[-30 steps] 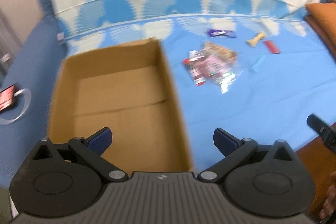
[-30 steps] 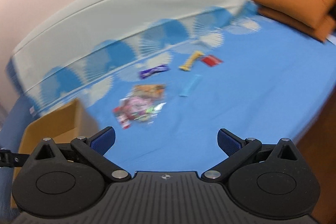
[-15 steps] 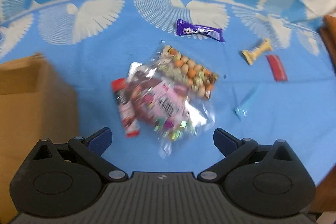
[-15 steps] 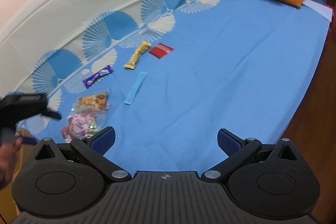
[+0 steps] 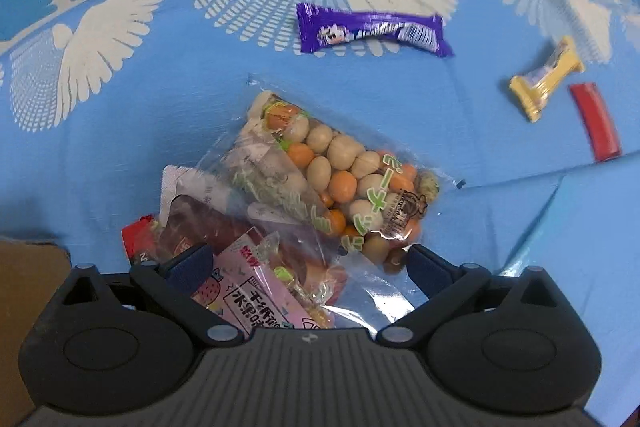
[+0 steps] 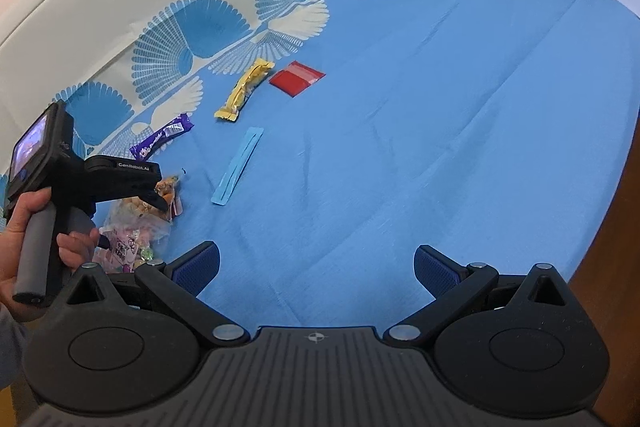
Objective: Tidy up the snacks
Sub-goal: 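Move both tools over the snack pile beside the box, then grasp the peanut bag with the left gripper while the right grasps the candy bag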
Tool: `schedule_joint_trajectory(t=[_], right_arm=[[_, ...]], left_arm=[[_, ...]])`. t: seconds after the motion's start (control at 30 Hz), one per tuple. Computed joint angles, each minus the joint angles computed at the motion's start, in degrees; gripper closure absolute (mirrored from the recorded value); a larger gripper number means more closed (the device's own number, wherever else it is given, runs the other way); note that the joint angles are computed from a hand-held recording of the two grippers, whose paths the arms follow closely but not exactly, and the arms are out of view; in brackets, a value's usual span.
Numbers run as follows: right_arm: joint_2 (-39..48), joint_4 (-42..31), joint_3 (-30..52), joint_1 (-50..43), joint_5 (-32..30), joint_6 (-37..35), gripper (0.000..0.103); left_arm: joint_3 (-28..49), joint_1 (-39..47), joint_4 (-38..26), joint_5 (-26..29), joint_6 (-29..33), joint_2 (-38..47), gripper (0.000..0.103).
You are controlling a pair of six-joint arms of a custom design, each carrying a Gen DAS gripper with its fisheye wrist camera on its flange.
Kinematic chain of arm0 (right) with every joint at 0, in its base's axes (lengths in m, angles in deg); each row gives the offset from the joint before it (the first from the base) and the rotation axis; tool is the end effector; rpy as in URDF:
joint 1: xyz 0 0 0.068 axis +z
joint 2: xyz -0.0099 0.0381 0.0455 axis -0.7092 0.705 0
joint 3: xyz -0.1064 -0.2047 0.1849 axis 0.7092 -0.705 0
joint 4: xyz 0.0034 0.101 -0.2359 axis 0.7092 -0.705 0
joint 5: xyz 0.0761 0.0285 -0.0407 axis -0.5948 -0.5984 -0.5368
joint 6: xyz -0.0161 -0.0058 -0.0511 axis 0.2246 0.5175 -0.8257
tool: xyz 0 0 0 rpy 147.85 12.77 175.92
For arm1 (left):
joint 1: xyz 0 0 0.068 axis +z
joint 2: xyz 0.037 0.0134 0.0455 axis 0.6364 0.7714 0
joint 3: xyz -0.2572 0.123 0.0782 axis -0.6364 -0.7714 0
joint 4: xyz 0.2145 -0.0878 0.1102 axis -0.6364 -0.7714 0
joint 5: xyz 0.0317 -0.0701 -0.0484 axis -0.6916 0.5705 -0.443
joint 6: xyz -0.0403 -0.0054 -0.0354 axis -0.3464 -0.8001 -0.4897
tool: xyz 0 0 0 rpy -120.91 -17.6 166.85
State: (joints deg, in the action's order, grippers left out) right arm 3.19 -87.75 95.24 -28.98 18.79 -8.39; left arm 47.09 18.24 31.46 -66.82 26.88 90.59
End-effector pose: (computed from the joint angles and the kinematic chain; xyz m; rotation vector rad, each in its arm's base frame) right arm 0.1059 0.0262 0.3052 0.5805 2.4417 0.2632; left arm 0.3417 -0.1265 0.2112 -0.0970 2.8432 0.0913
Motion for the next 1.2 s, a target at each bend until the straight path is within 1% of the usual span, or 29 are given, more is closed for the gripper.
schedule_joint_trajectory(t=[0.03,0.07,0.1,0.13,0.17,0.23,0.37,0.43,0.5,0.53,0.57,0.6,0.63,0.67,0.7,0.73,0.77,0.83,0.9,0.93,0.97,1.0,1.03,1.07,1.13,1.2], right_arm=[[0.00,0.07,-0.18,0.20,0.07,0.35,0.000],[0.01,0.18,-0.34,-0.07,-0.65,0.22,0.000],[0.05,0.32,-0.55,-0.09,-0.72,0.49,0.000],[-0.06,0.34,-0.76,0.01,-0.70,0.87,0.000],[-0.04,0.36,-0.88,0.70,-0.20,1.65,0.000],[0.13,0.18,-0.91,1.89,0.64,2.80,0.000],[0.50,1.62,-1.14,3.29,0.92,2.87,0.000],[1.35,4.85,-2.28,4.09,0.71,1.13,0.000],[2.84,11.80,-4.98,2.55,-3.96,-3.77,0.000],[4.65,16.03,-6.43,1.53,-7.34,-6.83,0.000],[7.23,20.46,-7.73,0.47,-11.28,-10.32,0.000],[10.65,24.79,-8.67,-0.53,-15.42,-14.13,0.000],[14.67,28.89,-9.18,-0.97,-18.69,-17.27,0.000],[18.97,32.52,-9.20,-1.13,-21.31,-19.64,0.000],[23.07,35.59,-8.86,-1.39,-23.64,-21.41,0.000],[27.17,38.79,-8.44,-1.37,-25.69,-22.30,0.000],[30.82,41.20,-7.76,-1.25,-27.37,-22.50,0.000],[36.55,45.55,-6.68,0.45,-29.17,-20.55,0.000],[36.74,53.43,-9.55,3.15,-27.63,-18.40,0.001],[36.58,55.15,-10.51,3.68,-28.73,-18.96,0.018],[36.24,55.96,-11.24,4.17,-29.67,-18.64,0.060],[35.63,55.59,-11.77,4.78,-29.49,-17.39,0.075],[34.10,55.92,-13.39,4.77,-29.87,-15.38,0.086],[32.00,57.03,-15.49,4.75,-30.00,-14.11,0.100],[25.29,56.22,-19.38,3.56,-29.33,-12.82,0.101],[17.12,50.65,-21.66,0.09,-29.27,-12.07,0.102]], left_arm=[[-1.74,0.50,0.70,0.95,-0.26,-1.91,0.023],[-3.53,0.98,1.42,1.85,-0.29,-4.01,0.051],[-5.08,1.58,1.50,2.85,-0.33,-6.30,0.070],[-6.26,2.45,1.13,5.10,-0.29,-8.30,0.102],[-6.79,3.42,0.09,7.36,-0.37,-9.64,0.103],[-9.42,4.55,-1.41,8.60,-0.39,-13.43,0.103],[-14.82,5.01,-2.68,10.43,2.21,-18.94,0.103],[-17.01,5.55,-3.09,10.63,2.16,-20.34,0.103],[-18.83,6.77,-3.31,11.88,2.08,-22.50,0.101],[-19.49,7.41,-3.58,12.12,2.00,-23.84,0.092],[-19.79,7.99,-4.16,11.98,2.23,-25.25,0.076],[-19.91,8.30,-4.38,11.28,2.51,-26.39,0.066],[-19.86,8.23,-4.78,9.71,2.60,-28.45,0.050],[-19.88,8.17,-4.94,8.42,2.98,-30.37,0.040],[-19.76,8.35,-4.80,7.43,3.76,-31.95,0.035],[-19.01,8.75,-5.05,6.72,4.58,-33.19,0.024],[-18.35,9.28,-4.98,6.19,5.12,-34.39,0.016],[-16.72,10.68,-5.00,6.17,6.05,-35.26,0.015],[-15.13,11.61,-5.60,6.82,6.84,-34.74,0.015],[-14.67,11.97,-5.38,6.80,6.91,-34.18,0.015],[-14.52,12.26,-4.96,6.76,7.04,-33.66,0.015],[-14.27,12.35,-4.58,6.72,7.05,-32.91,0.015],[-14.05,12.40,-4.46,6.70,6.76,-32.38,0.015],[-14.23,12.51,-3.62,6.90,6.32,-31.57,0.015],[-14.05,12.50,-2.53,7.44,5.19,-30.09,0.015],[-13.78,12.61,-1.70,8.39,4.90,-28.49,0.015]])
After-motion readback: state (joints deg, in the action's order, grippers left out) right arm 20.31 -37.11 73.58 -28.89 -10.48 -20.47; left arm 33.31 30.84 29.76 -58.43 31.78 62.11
